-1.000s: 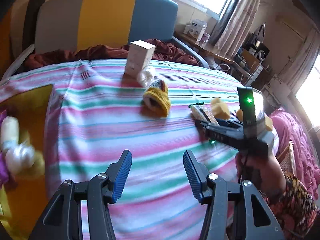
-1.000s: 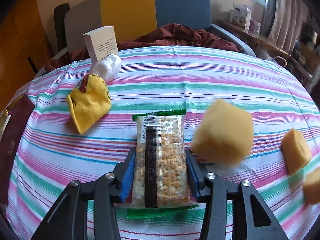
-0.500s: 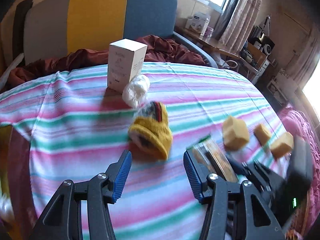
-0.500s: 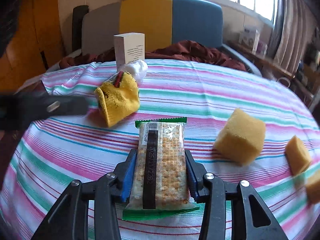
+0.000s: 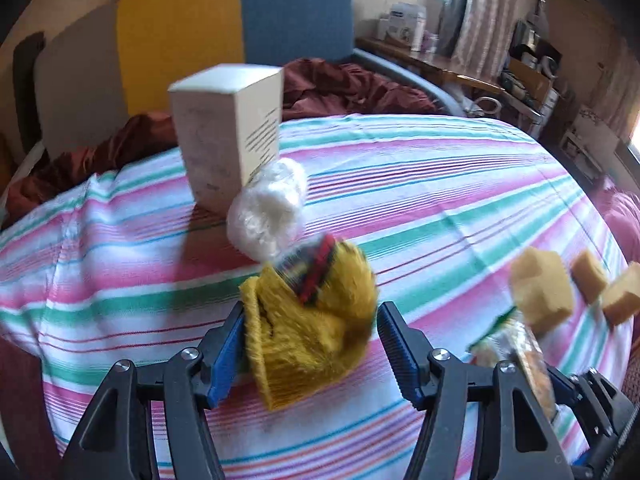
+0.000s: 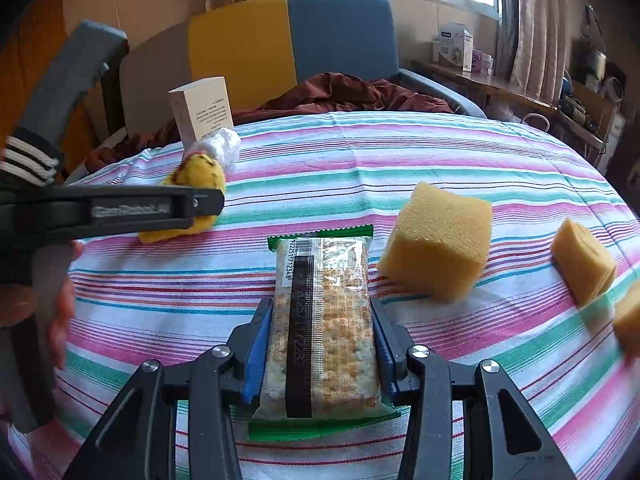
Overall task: Organize objects
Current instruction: 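Grasp the yellow knit sock with the left tool while the right tool holds the cracker bar, then carry the yellow sock into the gold tray with the left tool while the right tool carries the bar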
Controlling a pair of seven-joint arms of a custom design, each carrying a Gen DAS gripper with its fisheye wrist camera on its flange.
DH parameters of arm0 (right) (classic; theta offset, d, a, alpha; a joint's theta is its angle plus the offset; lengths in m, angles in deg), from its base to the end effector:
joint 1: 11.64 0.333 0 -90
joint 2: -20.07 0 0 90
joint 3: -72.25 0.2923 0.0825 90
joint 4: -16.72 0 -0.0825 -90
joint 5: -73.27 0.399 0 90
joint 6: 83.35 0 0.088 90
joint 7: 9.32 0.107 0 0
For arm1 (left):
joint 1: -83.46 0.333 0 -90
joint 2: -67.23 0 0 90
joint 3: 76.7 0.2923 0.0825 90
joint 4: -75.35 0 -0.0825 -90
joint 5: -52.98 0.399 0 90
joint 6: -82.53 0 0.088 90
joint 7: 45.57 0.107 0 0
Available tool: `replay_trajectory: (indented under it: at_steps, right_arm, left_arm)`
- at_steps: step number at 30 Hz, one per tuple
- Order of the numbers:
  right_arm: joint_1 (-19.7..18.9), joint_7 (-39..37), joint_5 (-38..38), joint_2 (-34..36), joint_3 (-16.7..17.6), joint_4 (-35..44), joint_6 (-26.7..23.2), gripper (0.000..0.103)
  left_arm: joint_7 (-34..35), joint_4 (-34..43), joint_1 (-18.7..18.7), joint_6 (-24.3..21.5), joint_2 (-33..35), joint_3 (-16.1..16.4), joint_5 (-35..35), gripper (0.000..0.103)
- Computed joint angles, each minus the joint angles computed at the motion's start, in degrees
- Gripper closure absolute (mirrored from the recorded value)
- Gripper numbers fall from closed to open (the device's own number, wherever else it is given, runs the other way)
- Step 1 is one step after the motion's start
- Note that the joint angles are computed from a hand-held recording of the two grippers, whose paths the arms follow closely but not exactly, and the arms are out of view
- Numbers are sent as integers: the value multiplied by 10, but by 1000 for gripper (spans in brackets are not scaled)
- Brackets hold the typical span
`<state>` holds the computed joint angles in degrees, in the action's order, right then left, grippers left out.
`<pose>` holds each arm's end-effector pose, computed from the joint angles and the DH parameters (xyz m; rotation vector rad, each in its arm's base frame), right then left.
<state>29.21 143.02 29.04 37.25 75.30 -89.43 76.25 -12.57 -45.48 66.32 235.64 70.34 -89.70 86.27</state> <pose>0.4635 0.4862 0.3934 -1.9771 1.4345 -0.4855 0.5124 -0.3153 0.4125 -1.9092 1.8752 -0.6702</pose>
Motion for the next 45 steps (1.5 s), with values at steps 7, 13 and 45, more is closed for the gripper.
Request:
replay_trajectory:
  at_steps: [7,13,45]
  right_arm:
    - [7,12,-20,2,-3,5,-13,57]
    - [12,25,-43,2,-3,10,-30,57]
    - [34,63,-174,10,12,38,-98,57]
  left_arm:
    - [-86,-43,6,33,-29,3,89,57]
    - [-143,-90,21,42,-72,-16,132,58]
    - [-104,-349,3,89,-378,-90,-35,59]
